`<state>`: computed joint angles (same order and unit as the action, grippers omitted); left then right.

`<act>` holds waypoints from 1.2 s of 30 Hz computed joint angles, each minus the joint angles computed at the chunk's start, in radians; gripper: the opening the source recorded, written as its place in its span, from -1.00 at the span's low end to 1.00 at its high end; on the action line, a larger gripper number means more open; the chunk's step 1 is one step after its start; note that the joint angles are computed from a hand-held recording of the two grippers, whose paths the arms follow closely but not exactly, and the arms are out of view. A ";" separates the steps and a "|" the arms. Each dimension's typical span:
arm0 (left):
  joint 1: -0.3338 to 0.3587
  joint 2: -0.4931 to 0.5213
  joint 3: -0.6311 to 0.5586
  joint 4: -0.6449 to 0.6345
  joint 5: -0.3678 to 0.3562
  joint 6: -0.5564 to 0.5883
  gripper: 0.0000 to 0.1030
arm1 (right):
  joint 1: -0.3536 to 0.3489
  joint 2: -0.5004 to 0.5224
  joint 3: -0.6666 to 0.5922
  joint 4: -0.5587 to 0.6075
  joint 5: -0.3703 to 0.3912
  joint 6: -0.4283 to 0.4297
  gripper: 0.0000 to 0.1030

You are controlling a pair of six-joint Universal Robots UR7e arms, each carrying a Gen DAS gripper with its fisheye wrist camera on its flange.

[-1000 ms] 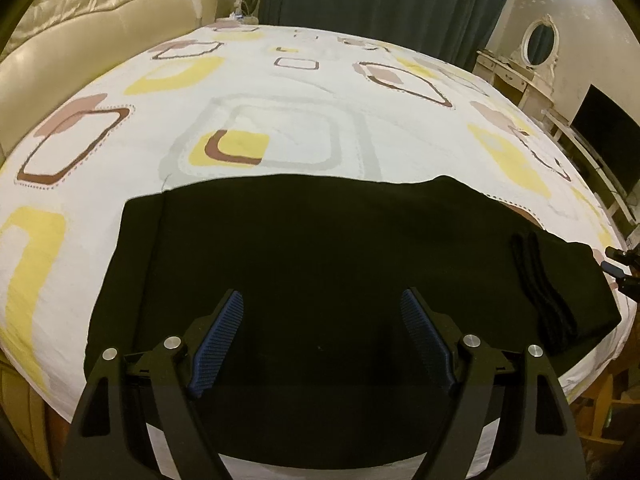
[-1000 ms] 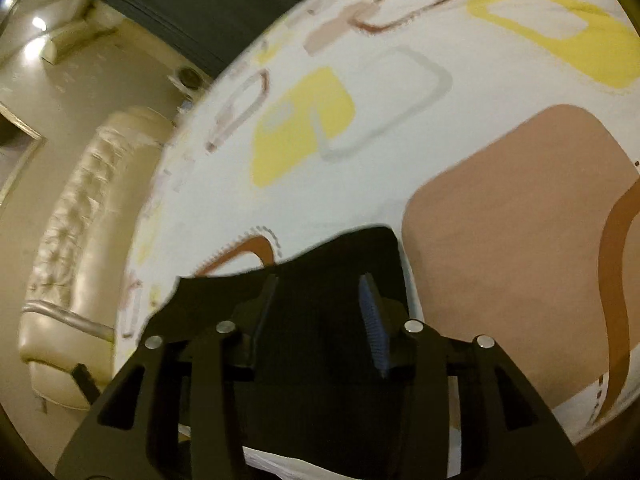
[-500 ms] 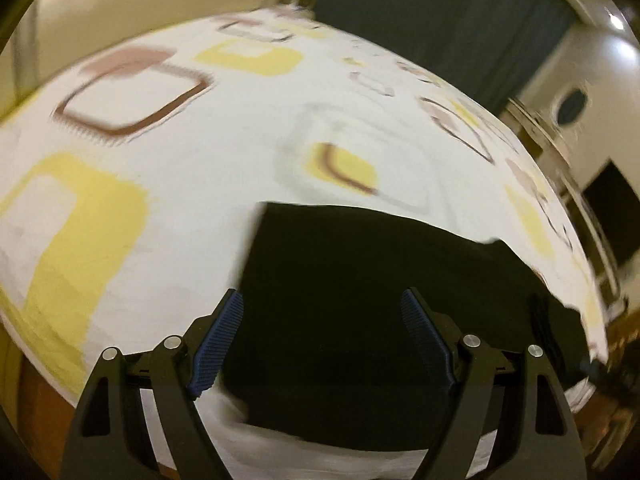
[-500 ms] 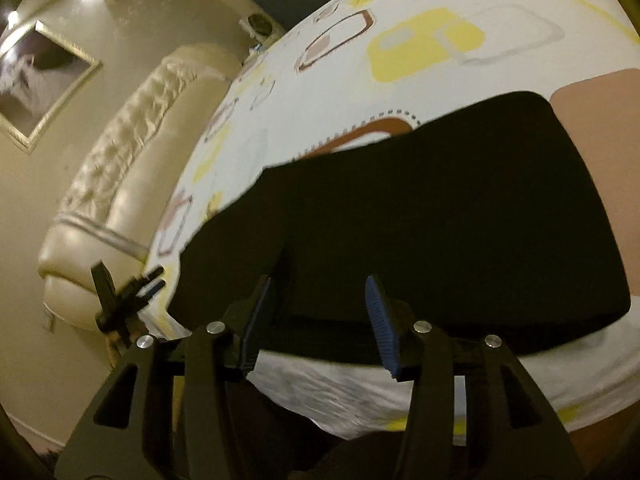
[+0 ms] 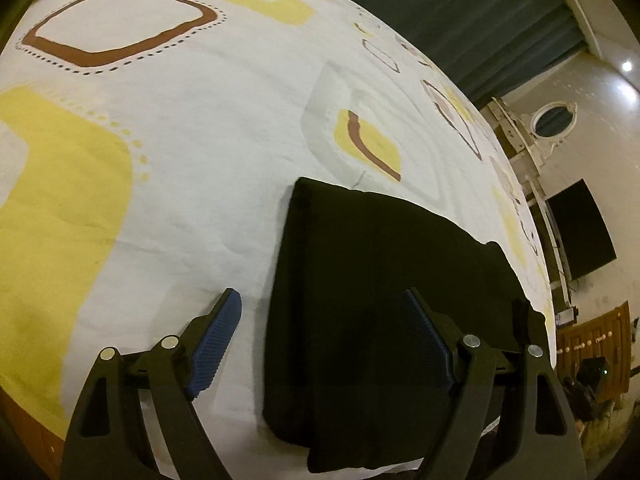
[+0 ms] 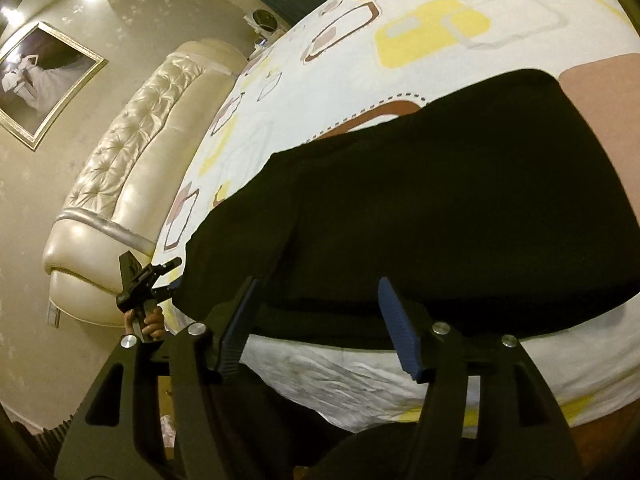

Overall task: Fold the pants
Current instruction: 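Move the left tool to the pants edge and grasp it, then lift the gripped pants end with the left tool and fold it over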

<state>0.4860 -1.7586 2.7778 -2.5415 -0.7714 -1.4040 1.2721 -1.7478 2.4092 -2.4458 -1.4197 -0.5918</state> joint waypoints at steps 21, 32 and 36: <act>-0.024 0.076 -0.075 -0.093 -0.074 0.004 -0.73 | -0.004 -0.021 0.029 -0.069 0.005 0.004 0.34; -0.097 0.212 -0.293 0.123 -0.023 0.027 -0.73 | -0.057 -0.034 0.029 -0.125 0.060 0.039 0.69; -0.109 0.286 -0.375 0.138 -0.023 0.071 -0.73 | -0.062 -0.038 0.036 -0.154 0.062 0.049 0.69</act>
